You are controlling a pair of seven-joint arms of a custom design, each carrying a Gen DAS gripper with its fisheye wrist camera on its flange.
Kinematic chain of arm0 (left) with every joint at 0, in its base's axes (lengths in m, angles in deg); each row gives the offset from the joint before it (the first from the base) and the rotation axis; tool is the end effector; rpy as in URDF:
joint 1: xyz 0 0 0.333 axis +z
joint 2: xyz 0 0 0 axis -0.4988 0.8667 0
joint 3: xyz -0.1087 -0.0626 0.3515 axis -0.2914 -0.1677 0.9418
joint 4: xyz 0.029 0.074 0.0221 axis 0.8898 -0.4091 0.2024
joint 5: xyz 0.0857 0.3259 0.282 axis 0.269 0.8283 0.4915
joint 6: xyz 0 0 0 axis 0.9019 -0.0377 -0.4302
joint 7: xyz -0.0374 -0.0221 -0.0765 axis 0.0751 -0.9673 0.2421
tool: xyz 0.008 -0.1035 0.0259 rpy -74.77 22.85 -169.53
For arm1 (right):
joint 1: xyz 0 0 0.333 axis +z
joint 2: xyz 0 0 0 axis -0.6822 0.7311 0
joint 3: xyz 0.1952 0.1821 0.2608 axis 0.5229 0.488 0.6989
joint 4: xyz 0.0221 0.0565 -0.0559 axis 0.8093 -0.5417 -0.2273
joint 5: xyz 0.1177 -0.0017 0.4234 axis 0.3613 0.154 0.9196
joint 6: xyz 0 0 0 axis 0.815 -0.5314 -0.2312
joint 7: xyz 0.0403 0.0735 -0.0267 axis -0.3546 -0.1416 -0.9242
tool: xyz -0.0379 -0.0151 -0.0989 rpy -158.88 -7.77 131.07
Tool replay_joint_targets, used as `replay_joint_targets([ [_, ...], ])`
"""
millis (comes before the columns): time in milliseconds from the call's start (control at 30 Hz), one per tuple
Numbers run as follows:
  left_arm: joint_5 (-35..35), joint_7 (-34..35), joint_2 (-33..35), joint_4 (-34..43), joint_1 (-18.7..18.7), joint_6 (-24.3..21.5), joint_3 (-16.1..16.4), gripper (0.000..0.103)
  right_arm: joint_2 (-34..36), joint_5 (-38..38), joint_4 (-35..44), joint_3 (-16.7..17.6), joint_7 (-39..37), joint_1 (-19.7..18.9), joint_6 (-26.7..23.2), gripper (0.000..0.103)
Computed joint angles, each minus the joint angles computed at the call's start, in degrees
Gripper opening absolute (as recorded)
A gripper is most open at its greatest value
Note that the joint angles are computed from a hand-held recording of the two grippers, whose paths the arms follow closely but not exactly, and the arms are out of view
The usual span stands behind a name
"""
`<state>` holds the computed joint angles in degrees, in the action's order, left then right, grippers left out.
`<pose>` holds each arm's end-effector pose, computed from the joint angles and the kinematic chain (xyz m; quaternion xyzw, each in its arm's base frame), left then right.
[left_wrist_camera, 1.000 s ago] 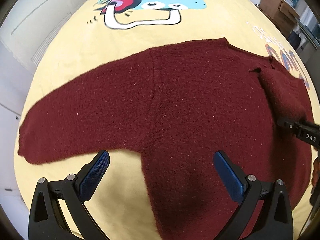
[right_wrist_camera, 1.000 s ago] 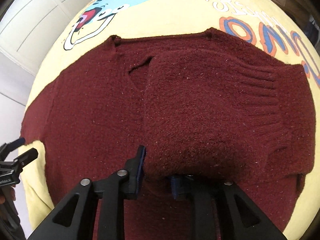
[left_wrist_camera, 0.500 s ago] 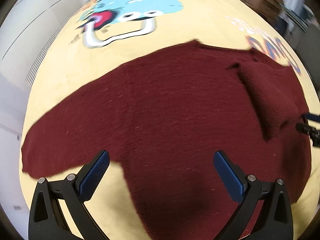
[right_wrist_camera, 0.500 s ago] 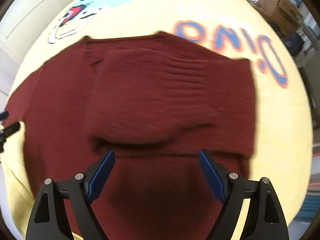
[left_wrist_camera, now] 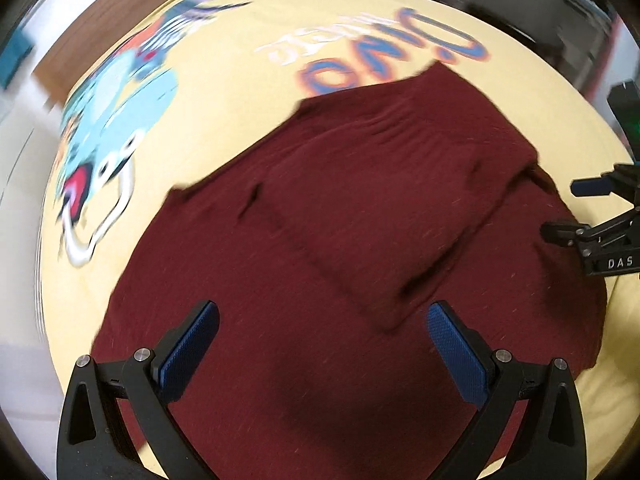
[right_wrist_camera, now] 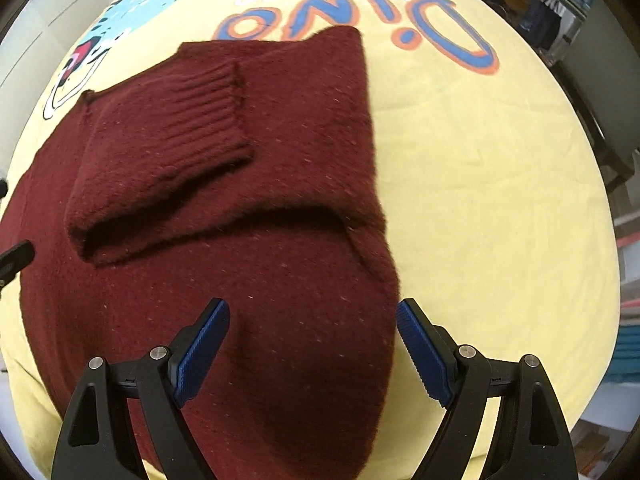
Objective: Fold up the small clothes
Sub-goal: 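Grasp the other sleeve with the left gripper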
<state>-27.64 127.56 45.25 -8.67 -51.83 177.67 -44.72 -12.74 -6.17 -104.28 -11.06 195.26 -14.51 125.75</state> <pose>0.6975 -0.3655 0.4939 -0.4649 0.8648 -0.1030 0.1590 0.6745 0.4561 0.4352 -0.7324 0.6689 -0.0321 0.1233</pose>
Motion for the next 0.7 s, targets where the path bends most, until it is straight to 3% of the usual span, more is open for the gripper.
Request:
replay_joint_targets([
  [300,2.95,5.71,12.41,15.18,-4.49,-7.68,1.3,0.102,-2.26,2.91,-5.22,0.6,0.28,-2.22,4.06,0.086],
  [400,3.15,5.31,16.82,21.64,-5.7,-11.59,2.4,0.091,-2.91,3.83,-6.61,0.88,0.53,-2.67,4.68,0.086],
  [467,1.46,6.16,19.93,26.31,-5.45,-14.08,2.05,0.067,-3.35,4.86,-8.05,1.22,-0.05,-3.41,5.4,0.086],
  [500,1.0,6.25,21.07,28.08,-5.55,-15.14,2.2,0.061,-3.71,5.19,-8.81,1.33,-0.36,-3.66,5.7,0.086],
  [567,-0.59,6.86,23.24,31.55,-5.21,-17.0,1.99,0.034,-3.76,5.61,-9.24,1.48,-0.89,-3.92,5.79,0.086],
  [633,-1.98,6.58,24.33,33.48,-4.76,-17.01,2.07,0.015,-3.82,5.85,-9.51,1.53,-1.24,-4.04,5.7,0.086],
  [700,-2.84,4.48,23.14,31.78,-3.92,-13.33,2.54,0.015,-3.91,5.85,-9.67,1.39,-1.17,-4.02,5.84,0.086],
])
